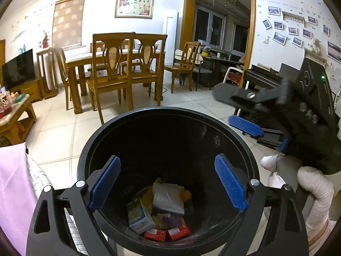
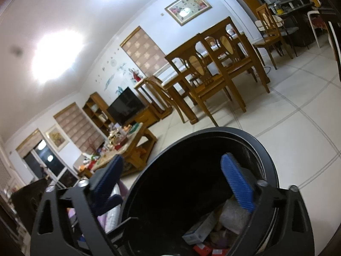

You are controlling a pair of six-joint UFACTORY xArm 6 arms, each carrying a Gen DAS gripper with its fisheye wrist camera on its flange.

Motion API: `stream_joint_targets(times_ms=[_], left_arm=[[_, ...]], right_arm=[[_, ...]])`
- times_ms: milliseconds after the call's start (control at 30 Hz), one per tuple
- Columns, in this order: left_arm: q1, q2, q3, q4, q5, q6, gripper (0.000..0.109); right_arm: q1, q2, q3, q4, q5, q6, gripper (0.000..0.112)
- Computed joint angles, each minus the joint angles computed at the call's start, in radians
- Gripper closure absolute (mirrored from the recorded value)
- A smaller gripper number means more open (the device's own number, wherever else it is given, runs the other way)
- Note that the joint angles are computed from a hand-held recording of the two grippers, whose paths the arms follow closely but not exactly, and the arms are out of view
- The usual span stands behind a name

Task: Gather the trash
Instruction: 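Open both tools to drop the tube and orange into the bin, then move both open tools back to the table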

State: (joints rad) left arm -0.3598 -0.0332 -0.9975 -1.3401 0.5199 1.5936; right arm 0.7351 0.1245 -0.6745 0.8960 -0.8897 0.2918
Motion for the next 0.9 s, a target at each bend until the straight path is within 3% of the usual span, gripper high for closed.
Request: stream_joint_targets(times_ms=[100, 633, 900], left_arm=[[-0.006, 0.000, 0.001, -0.012, -0.020, 0.010, 0.011], [-0.016, -0.036, 0.031, -0.092, -0.043, 0.092, 0.011], [0.056, -0.091, 0.063, 0.003, 0.049, -0.041, 0.011]], right_arm=[[0.003, -0.007, 0.012, -0.005, -0.001, 0.014, 0.015], [0.041, -0.075, 0.014, 0.039, 0.082, -0.036, 0.015], [0.080, -0.105, -0.011, 0.121, 0.085, -0.103, 0.015]])
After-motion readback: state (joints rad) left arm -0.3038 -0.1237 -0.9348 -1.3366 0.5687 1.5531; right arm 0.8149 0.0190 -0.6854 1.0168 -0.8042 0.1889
